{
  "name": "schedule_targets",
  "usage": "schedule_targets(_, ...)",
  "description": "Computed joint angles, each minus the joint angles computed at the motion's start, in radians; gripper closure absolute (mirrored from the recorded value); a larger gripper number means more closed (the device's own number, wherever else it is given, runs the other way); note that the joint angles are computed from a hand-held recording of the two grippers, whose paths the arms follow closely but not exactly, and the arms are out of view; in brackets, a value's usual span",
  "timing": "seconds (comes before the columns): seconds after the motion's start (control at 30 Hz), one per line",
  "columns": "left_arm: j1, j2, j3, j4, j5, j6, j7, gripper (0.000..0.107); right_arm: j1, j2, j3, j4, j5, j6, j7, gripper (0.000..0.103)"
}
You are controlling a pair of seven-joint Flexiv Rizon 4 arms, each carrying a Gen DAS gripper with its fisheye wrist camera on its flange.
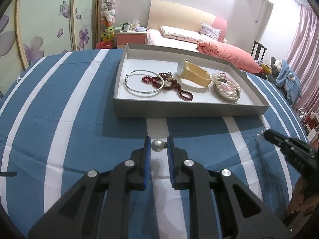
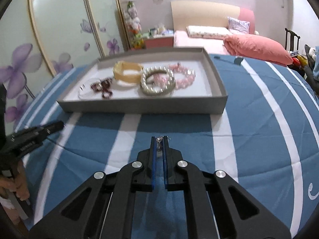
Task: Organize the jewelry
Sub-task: 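Carry both earrings into the grey tray and open both tools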
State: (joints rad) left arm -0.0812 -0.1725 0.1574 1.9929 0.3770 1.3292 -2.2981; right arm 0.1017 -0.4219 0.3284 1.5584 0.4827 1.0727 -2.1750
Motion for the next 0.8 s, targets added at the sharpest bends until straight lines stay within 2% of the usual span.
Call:
schedule_targets(0.17,-0.022,0.021,0.014,-0.005,0.08,0.011,-0.064,0.09,-0.059,0.019,0.056,-0.027,0.137,0.018,-0.112,0.096)
schedule_targets(0.8,-0.037,0.06,-0.01,-0.098,0.4,-0.012,-0.32,0.09,-0.045,0.061,0.05,-0.059,0.347,0.062,-0.295,0.096)
